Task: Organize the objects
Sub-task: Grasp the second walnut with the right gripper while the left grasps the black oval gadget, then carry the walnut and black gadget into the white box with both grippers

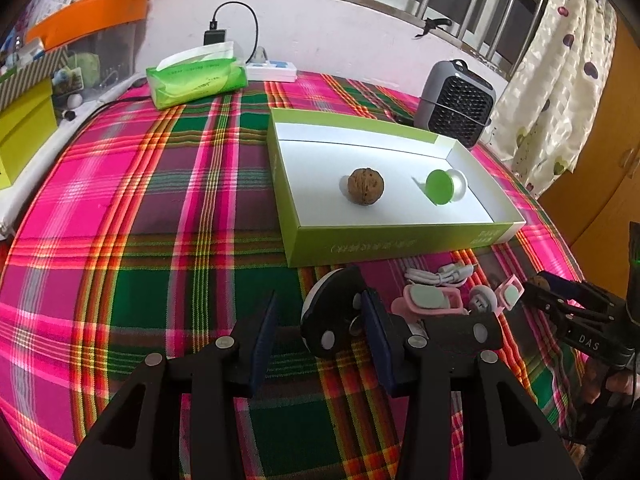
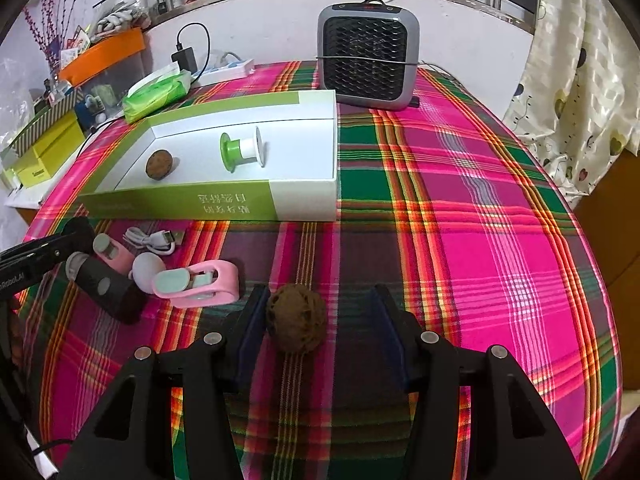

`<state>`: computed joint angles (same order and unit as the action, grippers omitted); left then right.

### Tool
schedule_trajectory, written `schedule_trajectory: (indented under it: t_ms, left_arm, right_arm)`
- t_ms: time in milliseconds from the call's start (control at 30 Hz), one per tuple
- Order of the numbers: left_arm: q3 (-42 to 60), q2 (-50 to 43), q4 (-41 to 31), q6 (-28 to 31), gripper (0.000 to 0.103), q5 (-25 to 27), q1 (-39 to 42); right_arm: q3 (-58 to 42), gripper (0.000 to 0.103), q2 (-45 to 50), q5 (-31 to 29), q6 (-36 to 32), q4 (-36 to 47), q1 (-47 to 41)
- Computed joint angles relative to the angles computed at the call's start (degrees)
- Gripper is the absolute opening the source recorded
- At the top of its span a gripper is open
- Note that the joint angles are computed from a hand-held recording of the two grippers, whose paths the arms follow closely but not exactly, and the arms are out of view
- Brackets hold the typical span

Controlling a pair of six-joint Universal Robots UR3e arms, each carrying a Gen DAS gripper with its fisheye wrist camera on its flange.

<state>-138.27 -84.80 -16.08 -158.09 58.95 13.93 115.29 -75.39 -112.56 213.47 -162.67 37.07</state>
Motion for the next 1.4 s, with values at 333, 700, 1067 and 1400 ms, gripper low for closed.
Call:
schedule_trajectory:
  t_ms: [333,700,1067,1400]
  left_arm:
    - [0.41,-0.84,0.69,-1.09,0.027,0.33,-0.02]
    - [0.37,-0.88,0.75,-1.05,0.027,0.30,0.08]
    - [-0.41,-0.33,1.85,-1.33,0.027,0.37,0.42]
    - [-1.17,1.79,0.99,-0.67,0.026,-0.25,1.01]
  right_arm:
    - [-0.31,0.048,0.20,-0.16,0.39,0.03,0.23]
    - [0.11,0.031,-0.02,-0.05,0.17,-0.49,0.13]
    - [0.48,0.030,-0.18,0.20,0.14,-1.02,-0.04]
    - [0.68,0.030,-1.05,-0.61,0.26,-1.96,0.28]
